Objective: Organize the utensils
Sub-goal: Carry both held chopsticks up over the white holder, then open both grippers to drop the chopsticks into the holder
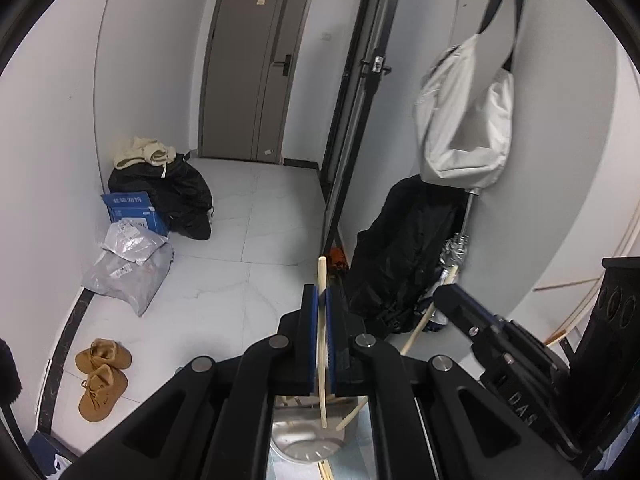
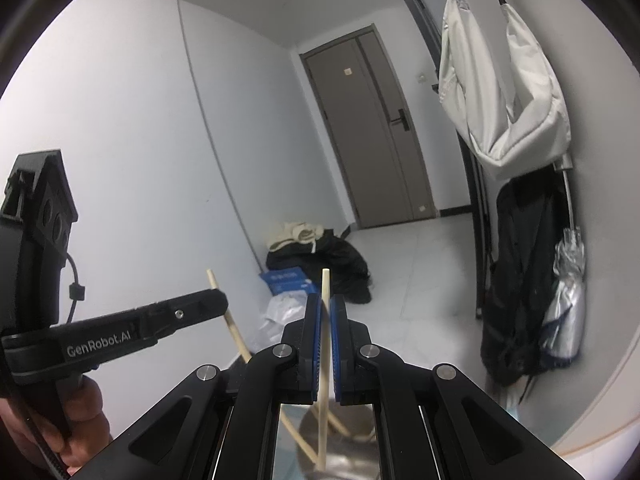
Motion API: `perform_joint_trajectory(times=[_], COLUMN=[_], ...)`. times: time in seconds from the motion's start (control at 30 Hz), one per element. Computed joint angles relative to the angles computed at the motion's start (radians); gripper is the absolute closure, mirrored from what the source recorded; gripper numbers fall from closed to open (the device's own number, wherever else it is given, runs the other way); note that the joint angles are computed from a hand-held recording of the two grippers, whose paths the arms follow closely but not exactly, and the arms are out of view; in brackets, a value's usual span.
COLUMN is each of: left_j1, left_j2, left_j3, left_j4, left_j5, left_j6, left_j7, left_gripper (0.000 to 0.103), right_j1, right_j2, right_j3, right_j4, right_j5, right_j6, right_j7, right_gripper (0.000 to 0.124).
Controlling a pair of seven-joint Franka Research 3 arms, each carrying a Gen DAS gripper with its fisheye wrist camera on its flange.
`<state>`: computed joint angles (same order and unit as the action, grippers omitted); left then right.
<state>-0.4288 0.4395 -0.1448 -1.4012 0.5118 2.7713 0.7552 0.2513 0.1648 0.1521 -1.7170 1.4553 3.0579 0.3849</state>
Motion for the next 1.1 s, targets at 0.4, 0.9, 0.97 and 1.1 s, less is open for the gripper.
perform_joint_trajectory(times=[0.4,0.9,0.97,1.1], left_j1=[0.012,0.019,0.026,0.029], left_j2=[0.122,0.128,0.125,0.118], left_j3=[0.019,0.013,0.005,-0.003], left_j4=[0.099,0.039,0.029,0.008], left_j5=[-0.032,-0.066,-0.080,-0.098], left_j6=[0.057,0.108,0.106,0.103], left_j7=[0.046,0.111,0.116,0.120], left_gripper=[0.103,0.103,0.103,0.103], right_j1=[-0.065,-0.131,-0.122,-0.096], right_j2=[0.182,0.206,0.198,0.181], right_j3=[0.080,0.160,0.146,0.108], right_j4=[0.169,0.123,0.110,0.076], right_j5=[-0.136,-0.105,-0.103,-0.144], right_j6=[0.075,0.046,0.032,0.002], right_j7=[0.049,-0.020,-0.021,0.029], right_gripper=[0.120,0.120,0.120,0.120])
